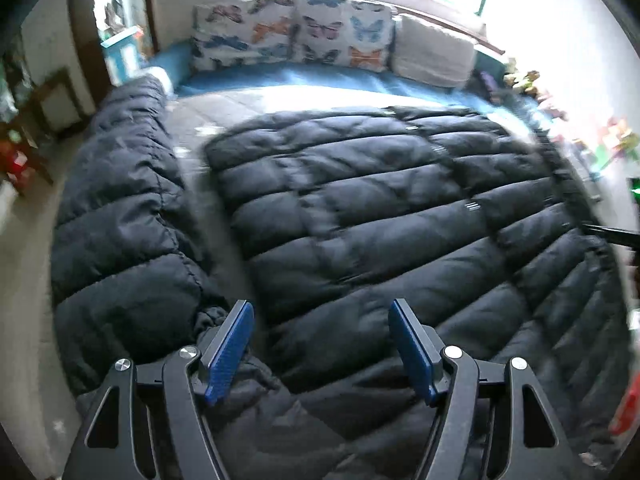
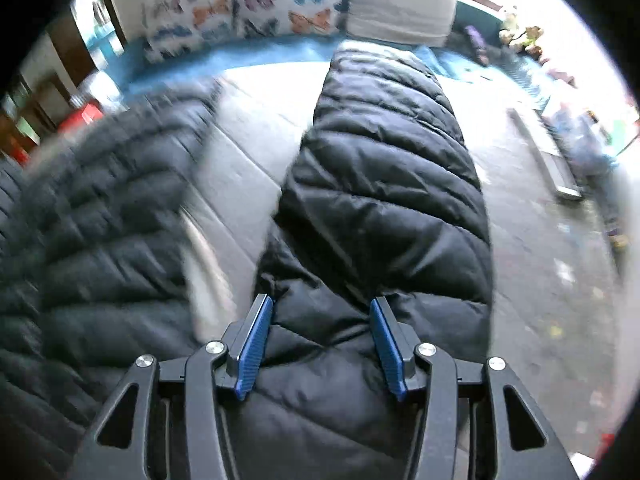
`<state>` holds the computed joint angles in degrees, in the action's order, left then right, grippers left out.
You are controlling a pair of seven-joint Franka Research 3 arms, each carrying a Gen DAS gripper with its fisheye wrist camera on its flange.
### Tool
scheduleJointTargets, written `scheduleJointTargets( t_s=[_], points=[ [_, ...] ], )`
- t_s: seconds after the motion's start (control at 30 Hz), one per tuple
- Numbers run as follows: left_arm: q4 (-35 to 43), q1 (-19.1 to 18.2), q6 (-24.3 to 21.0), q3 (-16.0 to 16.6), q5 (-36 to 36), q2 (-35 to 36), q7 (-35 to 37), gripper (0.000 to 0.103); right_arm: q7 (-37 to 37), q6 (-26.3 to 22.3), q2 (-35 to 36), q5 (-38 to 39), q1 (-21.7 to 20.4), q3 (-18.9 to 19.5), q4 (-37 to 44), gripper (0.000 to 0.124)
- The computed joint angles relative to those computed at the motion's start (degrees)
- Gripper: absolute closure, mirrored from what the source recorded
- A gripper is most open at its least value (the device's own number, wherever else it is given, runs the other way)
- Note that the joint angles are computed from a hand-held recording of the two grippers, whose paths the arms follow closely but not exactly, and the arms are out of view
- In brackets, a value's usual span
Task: Fold large clothes
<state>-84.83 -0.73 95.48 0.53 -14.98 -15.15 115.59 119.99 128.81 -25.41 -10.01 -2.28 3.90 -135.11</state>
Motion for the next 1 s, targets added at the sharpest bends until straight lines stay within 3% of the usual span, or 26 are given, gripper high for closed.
scheduleJointTargets(
  t_s=[0.1, 0.23, 0.43, 0.5, 0.63, 0.8, 0.93, 1.0],
  points=[
    [-4.2, 1.5, 2.8, -1.0, 7.5, -2.6, -1.6, 0.029, 1.3, -3.5, -3.2, -2.0, -0.7, 1.0, -1.8, 0.07],
    [-3.7, 2.7, -0.7, 2.5, 4.8, -2.4, -3.1, 0.029, 1.1, -7.9, -5.5, -2.5, -0.4, 1.6, -3.1, 0.069],
    [1.4, 4.9, -6.5, 3.8, 3.8, 0.7, -4.2, 0.029, -4.9, -17.9, -2.9, -2.1, 1.7, 0.9, 2.1, 0.068],
    [4.9, 5.3, -8.0, 4.0, 1.1, 2.4, -5.2, 0.029, -6.0, -15.2, -3.6, -0.4, 1.9, -0.7, 2.2, 0.068],
    [12.5, 6.1, -13.7, 4.9, -9.8, 7.1, -7.4, 0.029, -13.4, -1.6, -4.0, 12.9, 4.2, -6.9, -0.4, 0.068],
    [15.1, 5.9, -14.3, -0.3, -5.5, 10.8, -11.1, 0.028, -23.2, 9.6, 1.6, 26.0, 6.4, -8.9, -1.4, 0.067],
    [18.1, 7.1, -17.1, -1.3, -8.3, 15.2, -15.6, 0.028, -28.4, 12.9, 6.1, 35.5, 8.2, -9.2, 0.0, 0.067],
    [17.9, 7.5, -15.5, -2.0, -9.3, 15.7, -14.9, 0.03, -28.7, 12.6, 8.1, 36.8, 8.2, -8.2, 2.3, 0.067]
  ],
)
